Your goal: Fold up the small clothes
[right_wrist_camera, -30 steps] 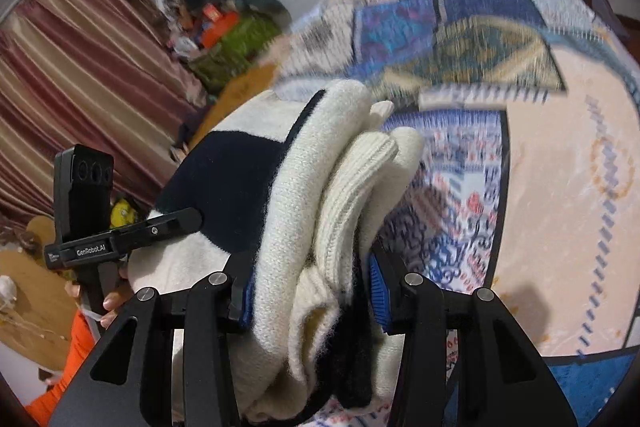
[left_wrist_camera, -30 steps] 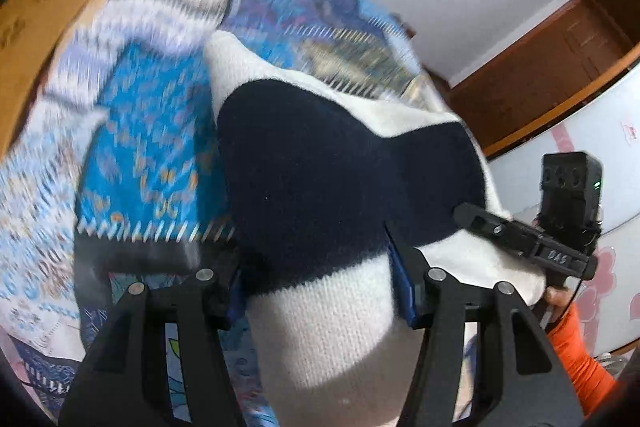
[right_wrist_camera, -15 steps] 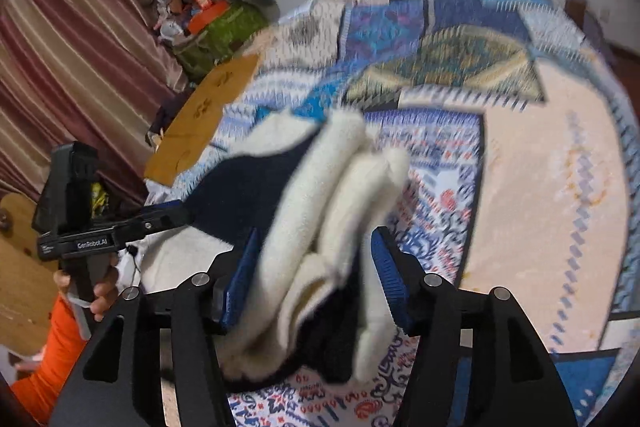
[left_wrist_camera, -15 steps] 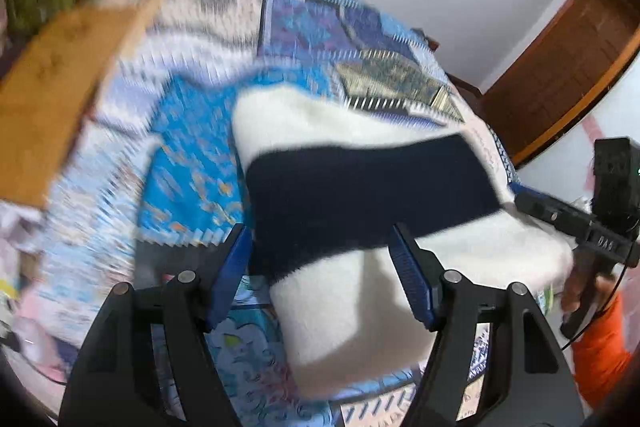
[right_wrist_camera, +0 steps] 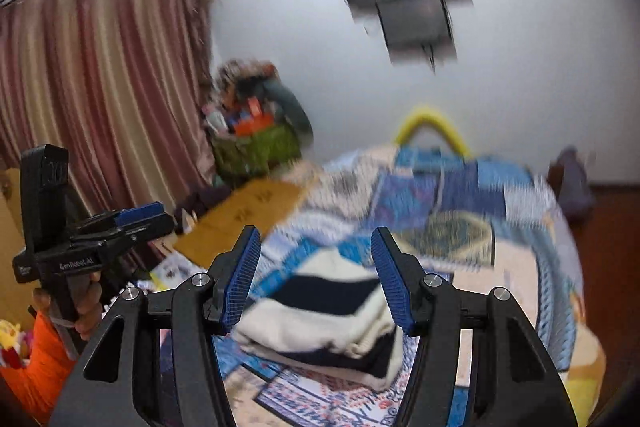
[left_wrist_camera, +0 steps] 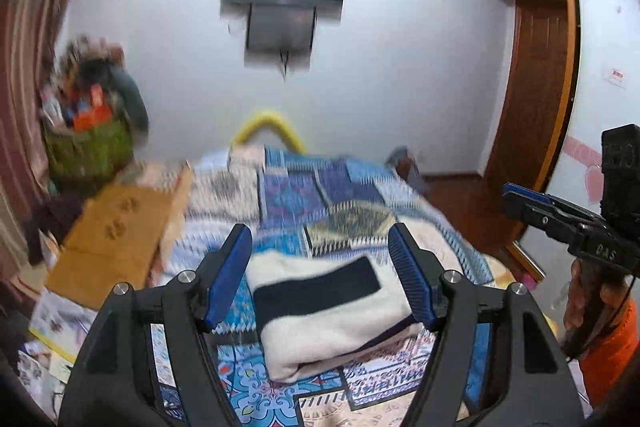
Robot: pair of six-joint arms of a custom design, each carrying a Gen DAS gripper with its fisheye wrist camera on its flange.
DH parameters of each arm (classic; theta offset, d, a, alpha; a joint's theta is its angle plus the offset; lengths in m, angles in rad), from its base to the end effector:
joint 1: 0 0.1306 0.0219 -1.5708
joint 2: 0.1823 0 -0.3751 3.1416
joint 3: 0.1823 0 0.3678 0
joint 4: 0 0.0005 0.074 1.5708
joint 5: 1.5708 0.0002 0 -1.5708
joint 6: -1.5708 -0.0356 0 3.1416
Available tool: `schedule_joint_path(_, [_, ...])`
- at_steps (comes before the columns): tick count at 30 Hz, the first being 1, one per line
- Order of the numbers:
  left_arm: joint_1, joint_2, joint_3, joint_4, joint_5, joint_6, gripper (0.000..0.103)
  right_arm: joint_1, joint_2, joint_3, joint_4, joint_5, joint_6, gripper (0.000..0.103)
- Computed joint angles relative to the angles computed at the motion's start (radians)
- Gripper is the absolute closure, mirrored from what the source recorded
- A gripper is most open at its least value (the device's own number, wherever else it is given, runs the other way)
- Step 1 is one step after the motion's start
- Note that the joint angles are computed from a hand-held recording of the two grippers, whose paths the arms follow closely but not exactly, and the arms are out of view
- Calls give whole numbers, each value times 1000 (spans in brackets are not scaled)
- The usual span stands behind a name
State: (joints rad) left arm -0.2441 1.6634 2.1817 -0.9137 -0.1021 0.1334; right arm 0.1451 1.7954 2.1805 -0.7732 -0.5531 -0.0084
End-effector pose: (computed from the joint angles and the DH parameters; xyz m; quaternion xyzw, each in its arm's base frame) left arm 0.5287 -0.1285 0.6315 0.0177 0.8314 -0.0622 0.5519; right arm 0.5987 0.1059 0.5736 -0.2064 0.7864 0.2671 0.5173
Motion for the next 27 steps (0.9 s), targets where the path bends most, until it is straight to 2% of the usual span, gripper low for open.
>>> schedule_joint_path(3, [-46, -94, -120, 108, -99, -14, 33, 16, -118, -164, 148, 25, -8, 48])
schedule_joint_path(5, [-70, -137, -180, 163, -147, -25, 31, 27, -169, -238, 214, 51, -8, 47])
schedule_joint_path(7, [-91, -173, -231, 206, -185, -46, 21, 38, -212, -297, 263, 72, -11, 43])
schedule_joint_path(9, [-104, -204, -274, 237, -208, -43, 17, 50, -240, -333, 277, 98, 1, 43])
schedule_joint_path(11, [-106, -216, -292, 242, -207, -21, 14, 57, -256, -363, 301, 130, 1, 36])
schedule_joint_path(13, [-111, -231, -312, 248, -223, -5, 7, 65, -274, -394, 330, 162, -9, 18])
schedule_joint_path(15, [-114, -246, -333, 259, -235, 2, 5, 69, -286, -414, 352, 193, -16, 14])
schedule_joint_path(18, [-111, -252, -345, 256, -227, 19, 5, 74, -291, -422, 360, 227, -16, 0])
schedule_joint_path(21, [-112, -258, -355, 258, -234, 20, 5, 79, -297, -431, 369, 255, -5, 0])
schedule_joint_path(27, [-121, -269, -373, 275, -244, 7, 4, 76, -301, -436, 366, 253, -9, 0])
